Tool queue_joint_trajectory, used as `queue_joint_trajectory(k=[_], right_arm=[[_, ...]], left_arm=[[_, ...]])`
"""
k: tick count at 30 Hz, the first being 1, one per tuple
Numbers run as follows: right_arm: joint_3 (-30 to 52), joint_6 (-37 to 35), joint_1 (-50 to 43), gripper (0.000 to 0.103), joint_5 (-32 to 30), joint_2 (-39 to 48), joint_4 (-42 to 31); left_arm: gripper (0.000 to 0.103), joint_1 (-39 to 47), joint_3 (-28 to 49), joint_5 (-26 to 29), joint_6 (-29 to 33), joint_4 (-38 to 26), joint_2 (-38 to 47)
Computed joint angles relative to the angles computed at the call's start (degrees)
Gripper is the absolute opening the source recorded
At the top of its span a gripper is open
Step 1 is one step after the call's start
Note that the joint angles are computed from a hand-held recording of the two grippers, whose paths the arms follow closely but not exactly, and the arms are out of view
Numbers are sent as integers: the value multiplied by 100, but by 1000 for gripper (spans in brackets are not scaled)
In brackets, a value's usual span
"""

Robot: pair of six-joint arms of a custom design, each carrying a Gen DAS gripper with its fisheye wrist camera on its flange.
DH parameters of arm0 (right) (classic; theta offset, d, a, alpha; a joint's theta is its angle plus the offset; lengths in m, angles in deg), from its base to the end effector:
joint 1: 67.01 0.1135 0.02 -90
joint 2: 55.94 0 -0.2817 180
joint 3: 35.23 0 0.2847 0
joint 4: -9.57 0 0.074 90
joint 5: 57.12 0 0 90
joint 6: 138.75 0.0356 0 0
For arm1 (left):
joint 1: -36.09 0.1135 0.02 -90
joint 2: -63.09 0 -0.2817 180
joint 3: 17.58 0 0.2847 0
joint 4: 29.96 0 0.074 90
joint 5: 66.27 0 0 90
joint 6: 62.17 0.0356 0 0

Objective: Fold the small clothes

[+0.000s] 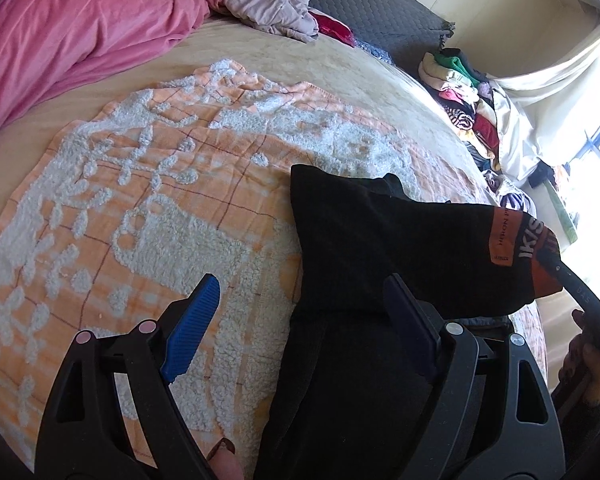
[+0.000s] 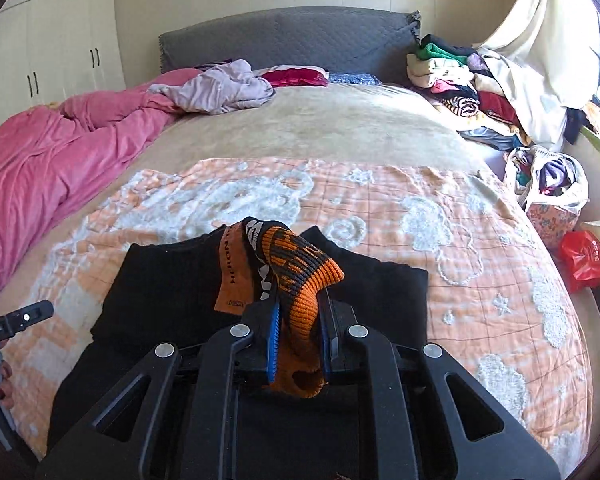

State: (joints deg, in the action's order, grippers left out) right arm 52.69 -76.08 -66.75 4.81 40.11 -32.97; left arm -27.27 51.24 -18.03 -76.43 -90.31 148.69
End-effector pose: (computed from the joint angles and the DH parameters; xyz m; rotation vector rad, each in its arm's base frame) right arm 0.3983 0.0186 0.2718 -0.7619 2.2255 0.3735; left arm 0.1527 -0.2516 0.2141 -0.9312 2.2030 -0.1697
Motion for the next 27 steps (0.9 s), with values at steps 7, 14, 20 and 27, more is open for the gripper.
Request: queue_joint_trajectory(k=[7,14,20,27], right_arm=[[4,-154,-123,15,126,312,82],[-118,-151,-92,18,344,446,265],[-230,-26,-156,34,789,497,677],[-248,33,-370,42,673,590,660]], left_arm=[[76,256,264,144,610,217,257],[76,652,820,392,1601,497,839],[76,982,1354,665,2298,555,1452],[67,1203,1912,770,3002,479,2074]])
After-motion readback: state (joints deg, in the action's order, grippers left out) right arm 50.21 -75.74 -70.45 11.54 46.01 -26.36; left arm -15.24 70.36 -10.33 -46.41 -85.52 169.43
